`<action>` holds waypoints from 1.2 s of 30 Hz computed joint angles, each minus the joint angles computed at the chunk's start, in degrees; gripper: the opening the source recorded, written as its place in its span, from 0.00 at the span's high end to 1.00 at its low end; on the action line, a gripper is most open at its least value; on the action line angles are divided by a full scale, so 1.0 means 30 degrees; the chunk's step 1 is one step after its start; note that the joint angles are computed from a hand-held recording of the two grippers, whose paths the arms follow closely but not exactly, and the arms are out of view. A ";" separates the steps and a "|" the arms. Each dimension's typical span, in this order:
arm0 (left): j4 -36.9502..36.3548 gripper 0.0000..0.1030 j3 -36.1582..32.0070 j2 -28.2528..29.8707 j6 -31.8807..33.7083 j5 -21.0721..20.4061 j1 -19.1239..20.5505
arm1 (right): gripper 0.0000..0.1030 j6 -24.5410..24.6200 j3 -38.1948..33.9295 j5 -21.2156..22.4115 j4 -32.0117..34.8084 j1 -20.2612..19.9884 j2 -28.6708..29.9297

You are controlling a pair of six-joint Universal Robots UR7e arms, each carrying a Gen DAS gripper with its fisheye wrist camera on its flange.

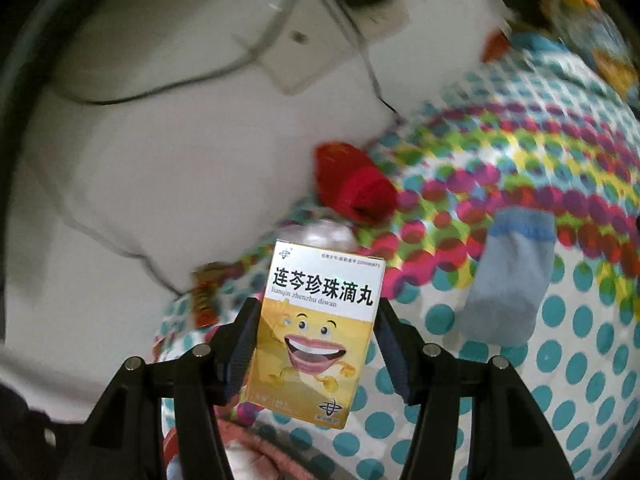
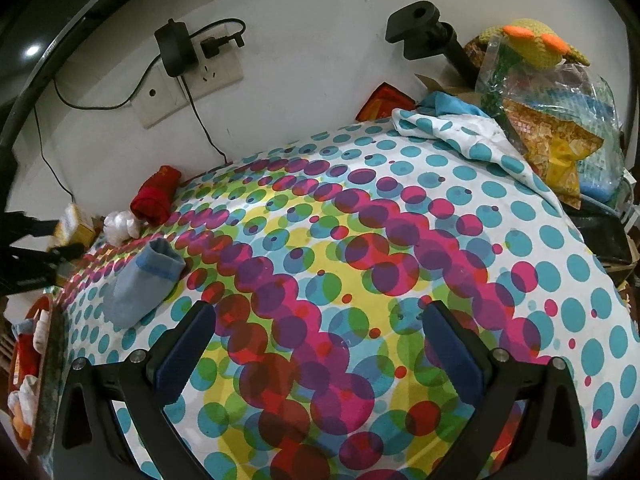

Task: Organize objects
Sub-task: 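Lift the yellow box and carry it over the red tray with the left gripper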

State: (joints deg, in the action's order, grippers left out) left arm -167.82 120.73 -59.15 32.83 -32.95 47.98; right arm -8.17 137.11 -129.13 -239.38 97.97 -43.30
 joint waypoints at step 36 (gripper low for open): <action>0.8960 0.43 0.2634 -1.5086 -0.8937 0.0387 0.2427 | 0.00 0.0446 0.0215 0.0708 0.0909 -0.0259 -0.0390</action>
